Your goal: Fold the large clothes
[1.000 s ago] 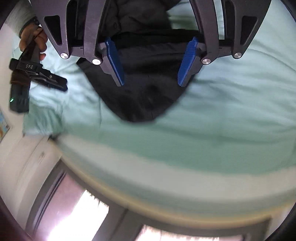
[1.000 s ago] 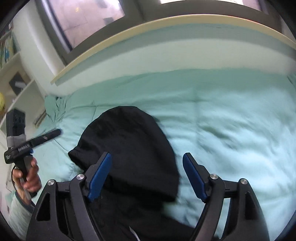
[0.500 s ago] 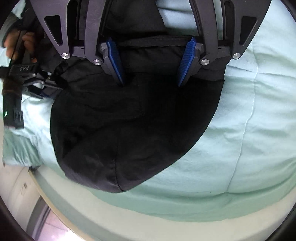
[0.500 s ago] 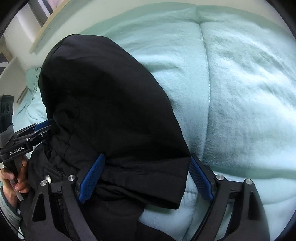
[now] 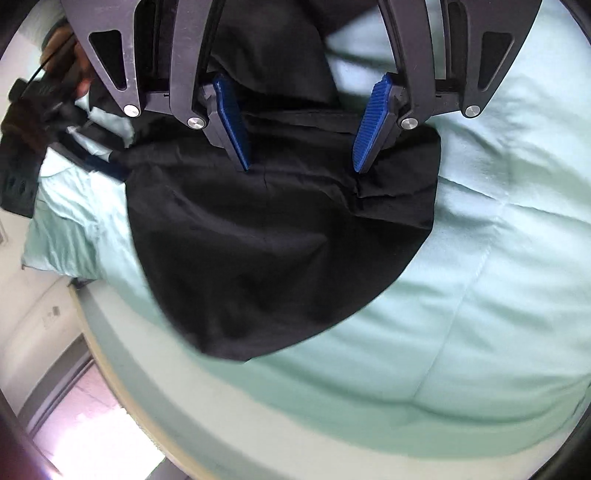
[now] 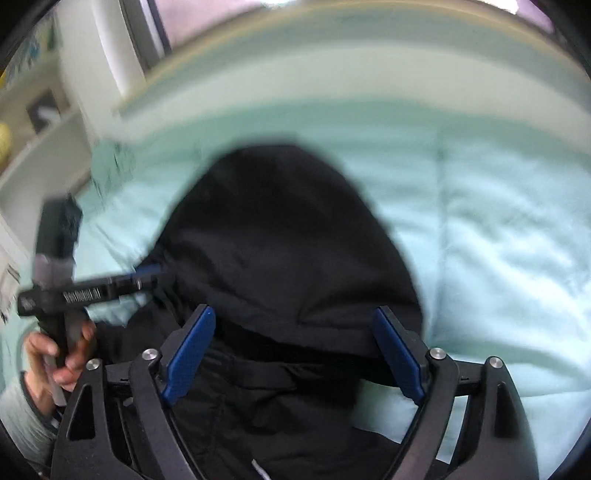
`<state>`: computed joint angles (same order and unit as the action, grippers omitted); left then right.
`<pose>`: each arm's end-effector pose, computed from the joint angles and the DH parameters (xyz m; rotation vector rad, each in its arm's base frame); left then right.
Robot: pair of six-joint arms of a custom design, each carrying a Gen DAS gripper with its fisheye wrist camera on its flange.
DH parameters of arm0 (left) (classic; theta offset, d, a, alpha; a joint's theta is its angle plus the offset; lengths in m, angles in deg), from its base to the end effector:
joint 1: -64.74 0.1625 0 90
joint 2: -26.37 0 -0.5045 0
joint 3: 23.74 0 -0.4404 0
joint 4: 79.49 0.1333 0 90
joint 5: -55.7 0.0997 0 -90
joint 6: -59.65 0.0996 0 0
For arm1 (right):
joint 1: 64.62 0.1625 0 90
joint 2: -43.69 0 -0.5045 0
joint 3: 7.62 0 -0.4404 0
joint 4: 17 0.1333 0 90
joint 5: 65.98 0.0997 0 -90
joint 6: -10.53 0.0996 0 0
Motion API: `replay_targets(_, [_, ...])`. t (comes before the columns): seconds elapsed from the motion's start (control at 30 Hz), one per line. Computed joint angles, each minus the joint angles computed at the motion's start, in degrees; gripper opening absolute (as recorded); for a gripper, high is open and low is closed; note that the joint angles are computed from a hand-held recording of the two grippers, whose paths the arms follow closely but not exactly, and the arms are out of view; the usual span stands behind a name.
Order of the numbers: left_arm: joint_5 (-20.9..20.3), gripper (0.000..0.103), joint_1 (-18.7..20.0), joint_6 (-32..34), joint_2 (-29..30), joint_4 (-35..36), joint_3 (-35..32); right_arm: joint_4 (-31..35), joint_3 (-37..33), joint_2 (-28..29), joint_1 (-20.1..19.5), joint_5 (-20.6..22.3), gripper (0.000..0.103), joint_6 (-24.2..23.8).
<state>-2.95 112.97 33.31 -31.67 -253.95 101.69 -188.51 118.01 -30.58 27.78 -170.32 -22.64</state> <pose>-0.2327 -0.5385 0.1319 0.2543 2.7394 -0.7737 0.1314 -0.5414 0.2708 0.7377 -2.5992 0.6112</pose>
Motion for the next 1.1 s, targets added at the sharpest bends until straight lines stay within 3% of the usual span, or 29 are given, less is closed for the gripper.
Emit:
replay_targets(0.07, [0.68, 0.059, -0.39, 1.63, 1.13, -3.13, 0.78, 1.01, -1.18, 2.26, -0.41, -2.20, 0.085, 1.25])
replay_targets(0.23, [-1.02, 0.059, 0.23, 2.91, 1.31, -8.97, 2.45, 0.53, -0.74, 0.94, 1.20, -3.47, 0.085, -0.30])
replay_targets(0.33, [-2.77, 0.059, 0.70, 2.02, 0.19, -6.76, 1.88, 3.65, -1.19, -2.90, 1.93, -0.37, 0.085, -1.37])
replay_targets(0.4, [-5.19, 0.059, 0.55, 3.37, -3.66, -5.67, 2.36, 4.55, -2.28, -4.50, 2.38, 0.92, 0.088, -2.23])
replay_targets(0.47, [-3.08, 0.060, -1.64, 6.98, -5.71, -7.28, 2.30, 5.20, -4.15, -5.35, 1.12, 1.94, 0.093, -4.37])
replay_targets(0.57, [2.66, 0.084, -2.51, 11.31, -6.63, -1.72, -2.33, 9.77, -8.35, -3.98, -0.65, 1.08, 0.093, -3.97])
replay_targets(0.6, [1.98, 0.084, -1.65, 12.32, -6.24, 0.58, -4.34, 14.54, -10.81, -3.15, -1.96, 1.83, 0.093, -2.42])
replay_targets(0.67, [-3.99, 0.083, 2.94, 12.15, -5.87, 9.79, -9.64, 20.37, -14.09, -1.09, -2.77, 2.59, 0.092, 0.57])
replay_targets(0.73, [-9.70, 0.083, 6.96, 8.89, -4.07, 16.41, -14.06, 24.69, -16.40, 0.71, -3.61, 4.15, 0.084, 3.13])
replay_targets(0.83, [-19.57, 0.083, 10.80, 8.40, -2.04, 18.97, -16.72, 30.74, -19.00, 2.63, -5.47, 8.22, 0.079, 4.54])
replay_targets(0.87, [-20.86, 0.080, 11.32, 8.67, -1.90, 19.00, -16.62, 32.71, -19.61, 2.56, -6.07, 8.64, 0.075, 4.75])
replay_targets(0.9, [-19.76, 0.062, 10.82, 9.59, -1.63, 18.38, -16.33, 34.43, -20.44, 3.31, -5.93, 8.27, 0.061, 4.91])
replay_targets(0.93, [-18.51, 0.046, 10.19, 10.58, -1.69, 17.74, -15.76, 33.76, -20.25, 3.69, -5.12, 6.58, 0.055, 4.53])
replay_targets(0.97, [-16.40, 0.016, 9.18, 11.47, -1.86, 17.69, -15.19, 31.16, -18.92, 3.40, -4.03, 4.47, 0.051, 2.76])
replay_targets(1.0, [-14.80, 0.009, 8.22, 11.76, -1.90, 17.64, -14.85, 29.18, -17.77, 3.34, -3.04, 3.70, 0.037, 1.87])
replay_targets(1.03, [-12.54, 0.009, 6.88, 12.53, -2.52, 17.06, -13.78, 26.88, -16.15, 2.22, -2.05, 2.88, 0.028, 0.81])
replay_targets(1.1, [-9.16, 0.008, 3.66, 14.94, -5.00, 16.48, -11.23, 23.55, -13.11, -1.41, -0.37, 3.03, 0.023, -0.90])
